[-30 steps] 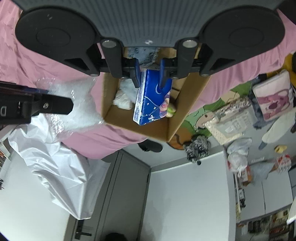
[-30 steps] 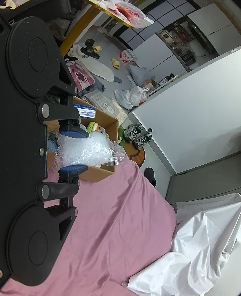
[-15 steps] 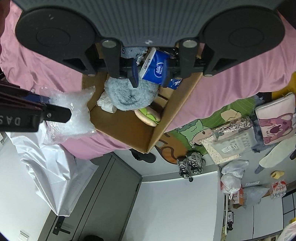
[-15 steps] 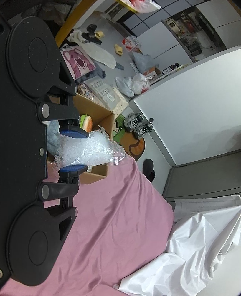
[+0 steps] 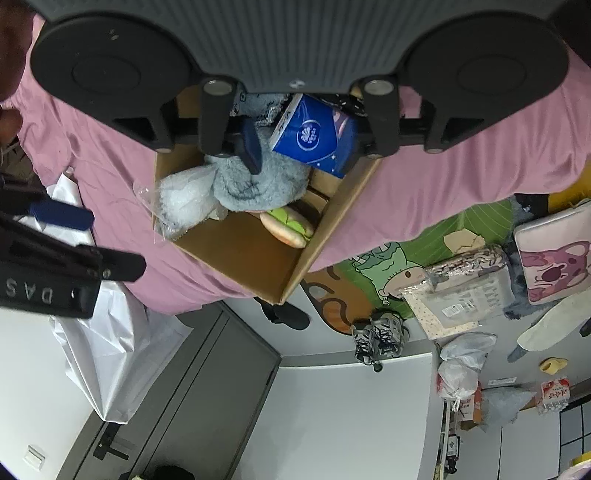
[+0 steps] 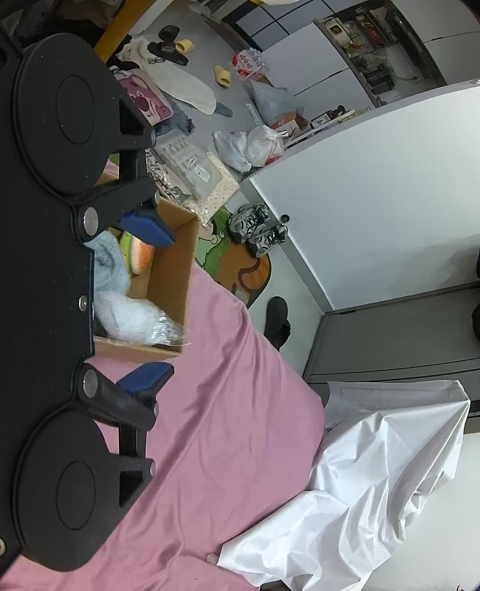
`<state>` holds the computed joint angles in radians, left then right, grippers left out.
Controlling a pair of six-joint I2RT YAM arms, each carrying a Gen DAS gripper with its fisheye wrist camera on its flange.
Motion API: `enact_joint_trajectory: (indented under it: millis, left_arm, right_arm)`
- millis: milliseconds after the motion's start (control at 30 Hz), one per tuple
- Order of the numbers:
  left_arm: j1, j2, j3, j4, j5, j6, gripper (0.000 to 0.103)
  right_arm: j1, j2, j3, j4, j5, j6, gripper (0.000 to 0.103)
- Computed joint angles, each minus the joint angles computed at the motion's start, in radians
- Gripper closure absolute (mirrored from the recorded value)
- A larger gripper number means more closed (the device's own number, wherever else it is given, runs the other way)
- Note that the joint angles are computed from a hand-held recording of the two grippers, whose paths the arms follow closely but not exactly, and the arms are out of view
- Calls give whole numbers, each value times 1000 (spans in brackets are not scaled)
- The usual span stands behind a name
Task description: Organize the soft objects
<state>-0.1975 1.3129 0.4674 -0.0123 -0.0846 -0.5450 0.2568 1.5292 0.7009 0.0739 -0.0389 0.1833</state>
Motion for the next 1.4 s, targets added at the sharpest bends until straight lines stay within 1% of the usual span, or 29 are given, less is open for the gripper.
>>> enact_joint_trajectory:
  millis: [67, 100, 133, 367, 467, 500, 567, 667, 800, 967, 1133, 1400]
  left_arm:
    - [-1, -11, 2, -10, 0, 3, 51]
    - [-2, -17, 4, -16, 1, 8, 50]
    - [-4, -24, 5, -23, 0, 13, 46]
    - [-12, -87, 31, -113, -23, 39, 26]
    - [-34, -112, 62, -196, -54, 36, 23]
    - [-39, -124, 71, -224, -55, 40, 23]
    - [-43, -148, 82, -265, -49, 46, 21]
    - [-39, -196, 92, -329, -31, 59, 18]
    - [-58, -265, 111, -414, -39, 77, 12]
    - [-86, -336, 146, -514, -49, 83, 8]
    - [-115, -387, 191, -609, -56, 85, 6]
    - [-185, -463, 264, -750, -85, 78, 6]
  right_arm:
    - [0, -11, -3, -16, 4, 6, 24]
    - [1, -21, -9, -22, 6, 12, 22]
    - [-1, -37, -22, -25, 4, 18, 21]
    - [-31, -127, -67, -94, -25, 47, 18]
    - [-60, -187, -94, -125, -56, 60, 14]
    - [-65, -208, -102, -136, -60, 66, 13]
    - [-81, -251, -116, -166, -75, 70, 9]
    - [-99, -312, -130, -213, -93, 70, 6]
    - [-116, -395, -140, -285, -110, 61, 0]
    - [-125, -494, -144, -366, -122, 25, 0]
    - [-193, -579, -145, -440, -194, 12, 0]
    - [-284, -704, -125, -599, -285, -43, 0]
